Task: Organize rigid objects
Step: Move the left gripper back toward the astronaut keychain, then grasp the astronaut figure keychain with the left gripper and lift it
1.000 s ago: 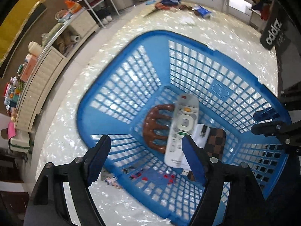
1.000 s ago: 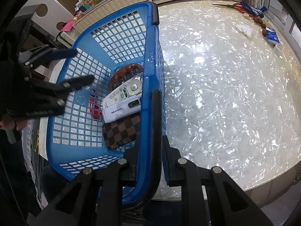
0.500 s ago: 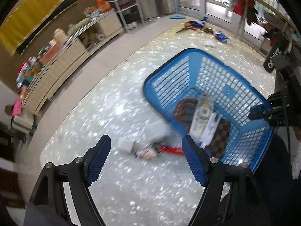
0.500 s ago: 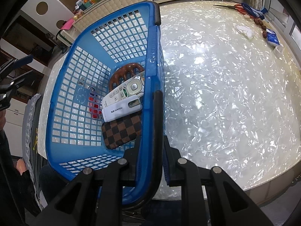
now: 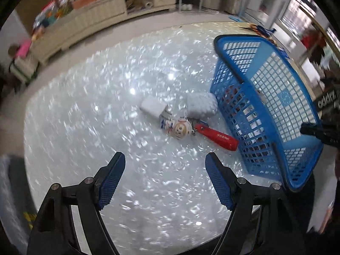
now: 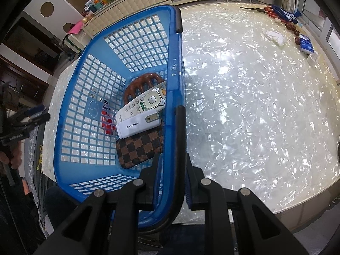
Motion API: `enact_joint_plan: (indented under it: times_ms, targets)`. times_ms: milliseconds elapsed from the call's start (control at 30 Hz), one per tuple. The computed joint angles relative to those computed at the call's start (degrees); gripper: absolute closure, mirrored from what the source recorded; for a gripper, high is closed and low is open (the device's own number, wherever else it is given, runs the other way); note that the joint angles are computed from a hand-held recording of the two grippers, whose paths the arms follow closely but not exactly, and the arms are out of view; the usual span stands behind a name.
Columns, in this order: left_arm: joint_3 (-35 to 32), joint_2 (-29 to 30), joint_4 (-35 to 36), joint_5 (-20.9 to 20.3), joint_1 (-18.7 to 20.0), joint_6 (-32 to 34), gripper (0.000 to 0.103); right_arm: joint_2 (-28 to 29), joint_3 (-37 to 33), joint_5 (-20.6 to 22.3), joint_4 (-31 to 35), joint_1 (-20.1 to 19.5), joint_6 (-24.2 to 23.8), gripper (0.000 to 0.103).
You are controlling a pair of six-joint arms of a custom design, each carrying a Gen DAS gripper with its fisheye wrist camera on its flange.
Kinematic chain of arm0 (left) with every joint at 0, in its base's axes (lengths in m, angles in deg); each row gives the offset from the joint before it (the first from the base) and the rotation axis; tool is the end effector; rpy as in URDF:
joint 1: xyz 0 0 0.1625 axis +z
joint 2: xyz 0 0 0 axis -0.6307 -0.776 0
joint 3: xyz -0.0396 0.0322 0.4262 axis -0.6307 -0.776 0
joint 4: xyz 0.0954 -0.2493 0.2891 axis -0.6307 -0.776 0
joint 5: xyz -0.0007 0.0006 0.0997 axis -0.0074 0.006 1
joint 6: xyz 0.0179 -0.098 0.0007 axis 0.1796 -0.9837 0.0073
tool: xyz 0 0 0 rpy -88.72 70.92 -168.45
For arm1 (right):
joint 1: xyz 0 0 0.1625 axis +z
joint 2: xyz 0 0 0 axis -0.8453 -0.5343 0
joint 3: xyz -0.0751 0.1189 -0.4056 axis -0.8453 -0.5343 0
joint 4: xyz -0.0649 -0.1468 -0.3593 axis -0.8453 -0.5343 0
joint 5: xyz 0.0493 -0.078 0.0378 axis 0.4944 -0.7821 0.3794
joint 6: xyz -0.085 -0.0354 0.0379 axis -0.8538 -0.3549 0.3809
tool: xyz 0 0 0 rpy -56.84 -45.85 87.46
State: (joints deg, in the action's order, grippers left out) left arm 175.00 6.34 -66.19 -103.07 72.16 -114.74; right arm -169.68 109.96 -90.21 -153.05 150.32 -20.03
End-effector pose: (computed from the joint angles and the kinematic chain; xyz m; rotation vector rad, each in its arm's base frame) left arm -0.2113 -0.3670 0.1706 0.4442 2.3570 -0.2605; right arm 0.1062 -0.3095 0.2574 0.1293 -2.6982 0.2346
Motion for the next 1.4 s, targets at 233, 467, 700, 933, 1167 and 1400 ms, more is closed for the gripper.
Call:
enact_joint_plan:
  times_ms: [233,467,700,933,1167,1400]
  targets:
    - [3.17,2.78,-9.48,-3.17,3.67,-4.72,0.023,0.08,0.04,0.11,-0.13,-0.09,0.01,0.085]
    - [3.75,5.56,-16.12,-3.94,7.33,-10.6,0.023,-0.3,0.21,0.58,-0.2,-0.38,-0.39,0.085]
    - [2.13,9.58,-20.87,-3.76,9.6,-13.89,0.023,-0.66,0.39,1.41,-0.36,-1.05,-1.1,0.084]
    - [-1.48,14.06,-18.55,-1.8,11.29,-16.76,0.023,-1.33,0.58,2.65,-0.26,-1.89,-1.93,0.083]
    - [-3.14,16.61,-18.26,-0.51,13.12,-20.63,0.023,-1.98,0.72,3.61,-0.07,-2.54,-2.66,0.083]
    - [-4.93,19.48,-18.26,0.05,14.45,-22.4,0.023,-2.46,0.97,4.19,-0.11,-3.0,-3.13,0.083]
